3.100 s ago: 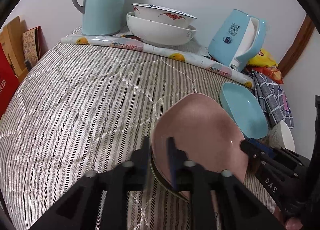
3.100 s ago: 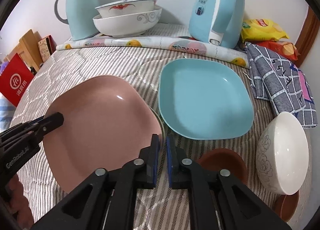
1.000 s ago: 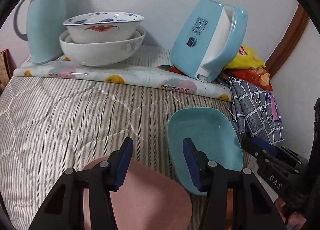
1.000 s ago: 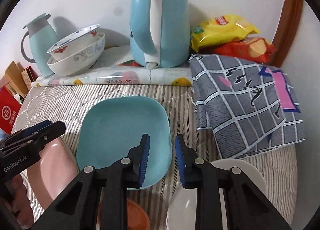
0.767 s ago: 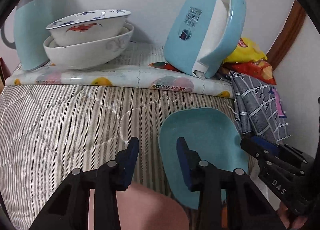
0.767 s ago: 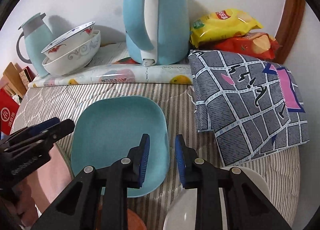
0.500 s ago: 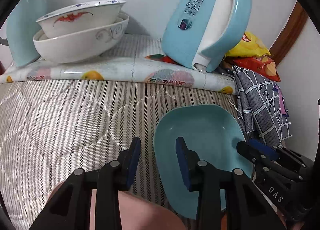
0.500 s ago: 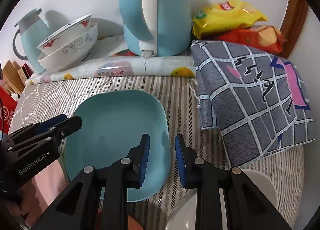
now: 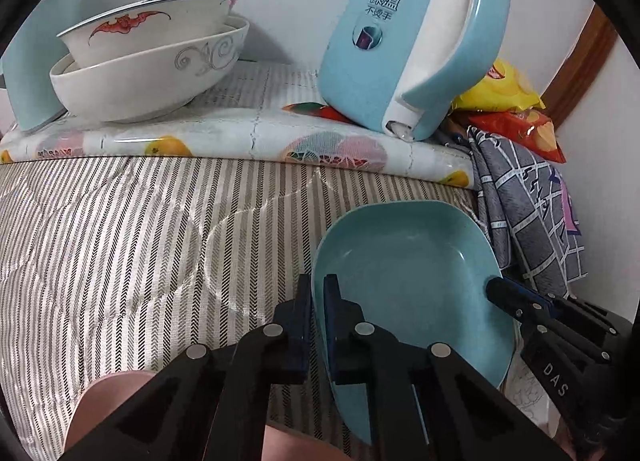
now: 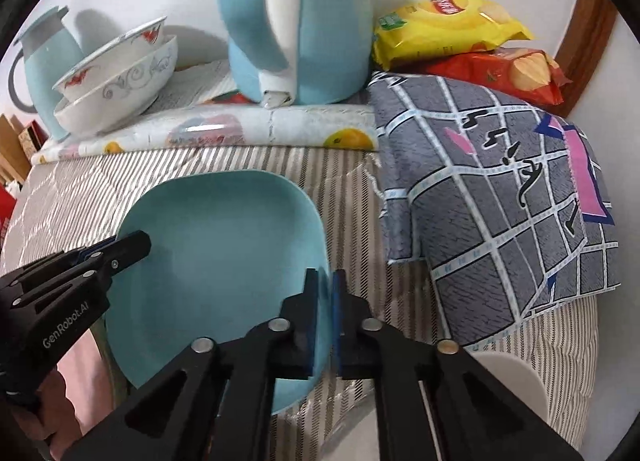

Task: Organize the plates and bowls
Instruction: 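Grasp the teal plate rim with the right gripper and lift it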

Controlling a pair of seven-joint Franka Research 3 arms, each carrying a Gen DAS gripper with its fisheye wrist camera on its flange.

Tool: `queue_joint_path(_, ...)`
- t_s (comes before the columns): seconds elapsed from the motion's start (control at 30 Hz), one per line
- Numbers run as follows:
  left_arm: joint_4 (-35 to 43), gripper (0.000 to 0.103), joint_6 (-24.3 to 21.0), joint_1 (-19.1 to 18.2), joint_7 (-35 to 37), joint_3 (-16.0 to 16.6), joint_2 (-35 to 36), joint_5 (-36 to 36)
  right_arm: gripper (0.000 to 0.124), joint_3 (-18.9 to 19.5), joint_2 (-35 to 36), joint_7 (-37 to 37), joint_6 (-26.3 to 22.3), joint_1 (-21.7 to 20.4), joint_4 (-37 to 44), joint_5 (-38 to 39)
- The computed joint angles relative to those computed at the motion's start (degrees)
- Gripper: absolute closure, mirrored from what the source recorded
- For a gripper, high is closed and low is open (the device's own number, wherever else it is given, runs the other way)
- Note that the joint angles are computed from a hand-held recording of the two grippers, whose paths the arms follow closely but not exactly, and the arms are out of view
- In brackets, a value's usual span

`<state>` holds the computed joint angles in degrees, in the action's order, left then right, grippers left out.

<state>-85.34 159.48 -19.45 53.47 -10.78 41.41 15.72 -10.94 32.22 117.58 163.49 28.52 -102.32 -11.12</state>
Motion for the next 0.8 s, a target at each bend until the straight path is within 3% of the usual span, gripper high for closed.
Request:
queue_joint_path(0.4,-3.6,0.097,3.7,-0.4,-2.1,1.1,-3.9,1.6,0.119,-3.6,-3.8,2.9,6.0,2.9,-4.6,-1.0)
queue_joint_path(0.8,-13.8,0.097,7.8,-1.3,-7.4,3.0,-12.6,5.5,0.119,-10.5,-11.0,12.4,9.3,10.5,-11.8,-10.0)
